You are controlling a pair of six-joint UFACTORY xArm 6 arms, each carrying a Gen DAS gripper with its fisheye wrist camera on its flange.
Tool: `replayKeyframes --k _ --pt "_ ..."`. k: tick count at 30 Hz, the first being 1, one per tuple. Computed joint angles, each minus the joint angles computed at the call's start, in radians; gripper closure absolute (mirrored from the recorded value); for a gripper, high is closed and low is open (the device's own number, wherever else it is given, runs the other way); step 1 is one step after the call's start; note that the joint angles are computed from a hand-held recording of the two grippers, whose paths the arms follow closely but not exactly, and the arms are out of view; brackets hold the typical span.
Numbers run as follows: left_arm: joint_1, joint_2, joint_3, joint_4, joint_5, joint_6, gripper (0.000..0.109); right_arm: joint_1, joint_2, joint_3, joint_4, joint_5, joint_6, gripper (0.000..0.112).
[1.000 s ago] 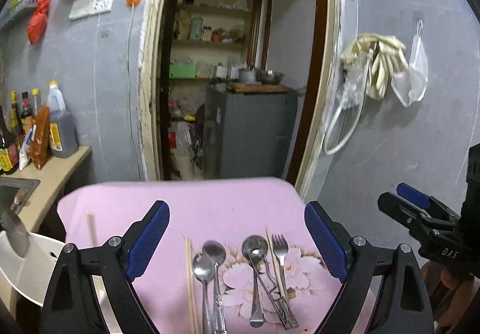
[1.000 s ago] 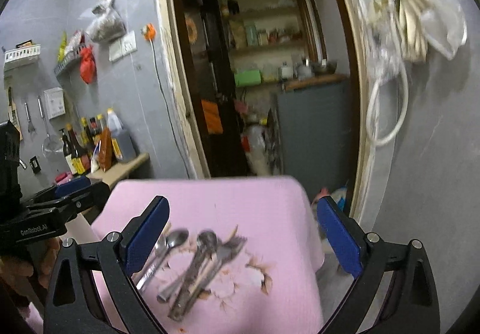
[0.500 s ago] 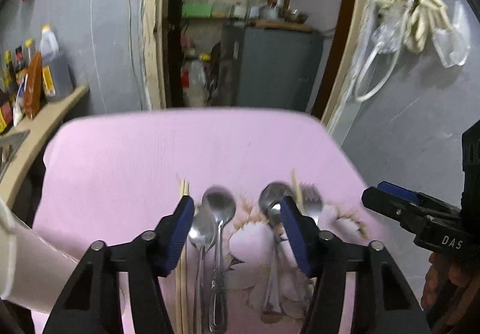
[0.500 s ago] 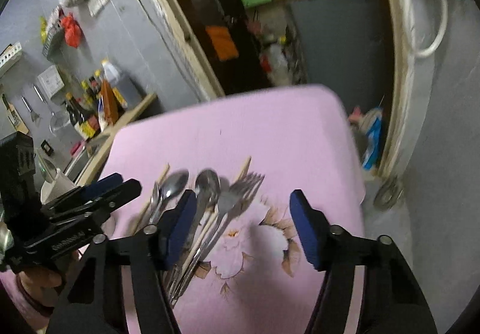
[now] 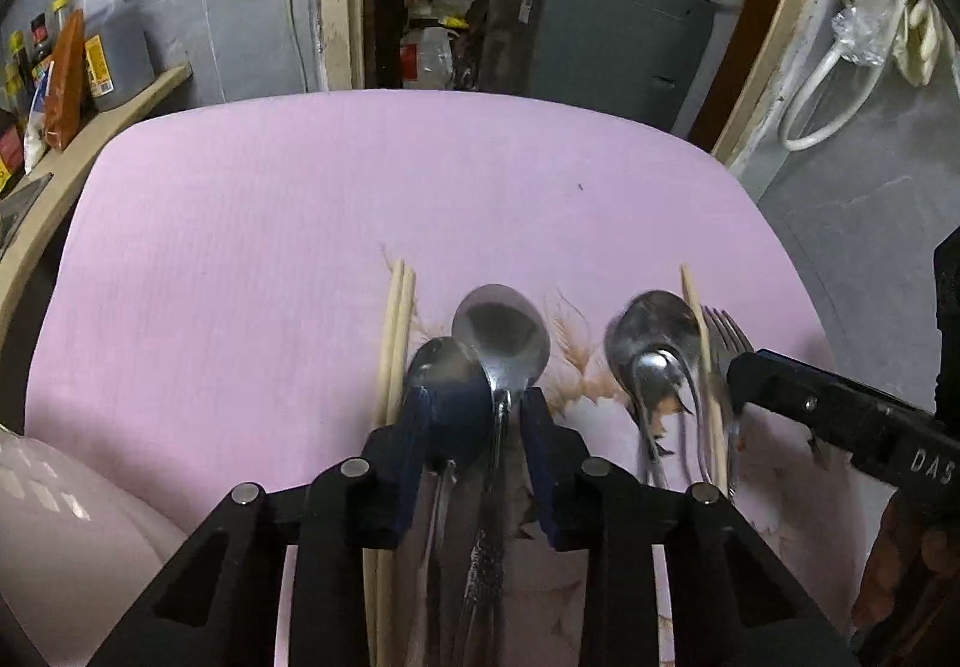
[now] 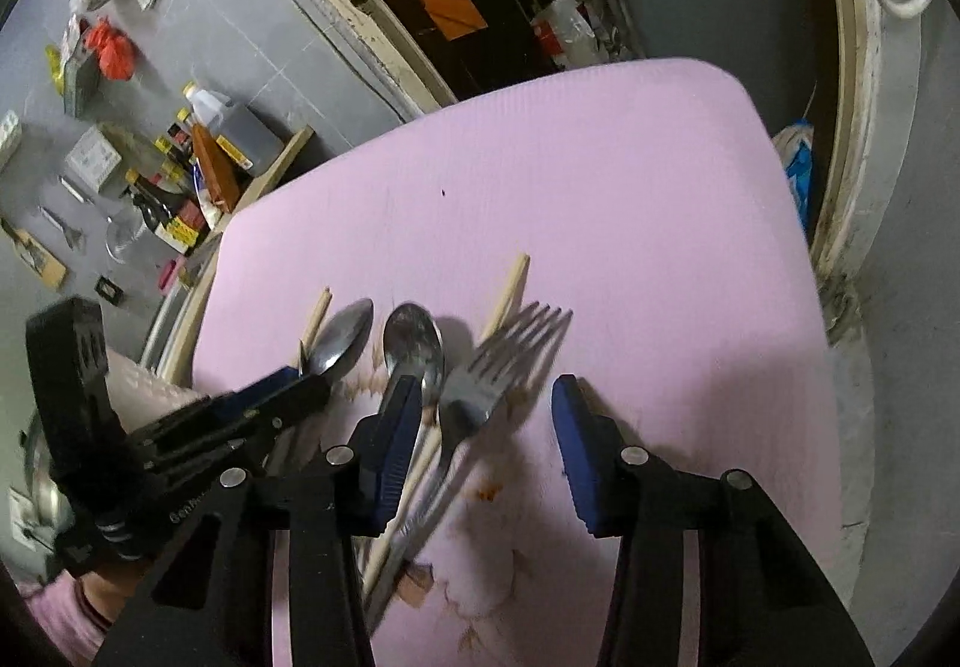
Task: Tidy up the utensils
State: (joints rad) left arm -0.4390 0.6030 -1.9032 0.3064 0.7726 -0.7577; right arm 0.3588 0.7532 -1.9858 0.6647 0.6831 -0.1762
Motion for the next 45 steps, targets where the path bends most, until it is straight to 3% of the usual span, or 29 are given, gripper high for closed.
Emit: replayKeyframes --k 5,9,21,26,35,42,45 --pt "0.011 0.002 -0.021 -0.039 0.026 0.01 0.094 -0.018 0.069 -0.111 0.014 0.081 0.068 0.088" --pt "0.014 0.001 -0.038 -0.051 0.042 0.019 0.102 -0.033 0.042 -0.05 0.149 0.071 0.042 0.099" --pt "0.003 -0.105 0.086 -0.117 -0.056 0.065 0.105 -0.027 -0.106 0.161 0.302 -0.018 -0.081 0.103" --pt "-0.008 -0.172 0.173 -0.157 -0.131 0.105 0.105 -0.01 -0.222 0.297 0.377 -0.102 -0.185 0.105" --pt "-0.018 -0.354 0.373 -0.191 -0.368 0.176 0.105 0.074 -0.412 0.442 0.409 -0.338 -0.301 0.11" --pt "0.019 -0.513 0.509 -0.229 -0.54 0.215 0.105 0.173 -0.454 0.391 0.389 -0.519 -0.332 0.11" --pt "0.044 -0.571 0.544 -0.308 -0.571 0.288 0.105 0.214 -0.43 0.295 0.493 -0.553 -0.411 0.11"
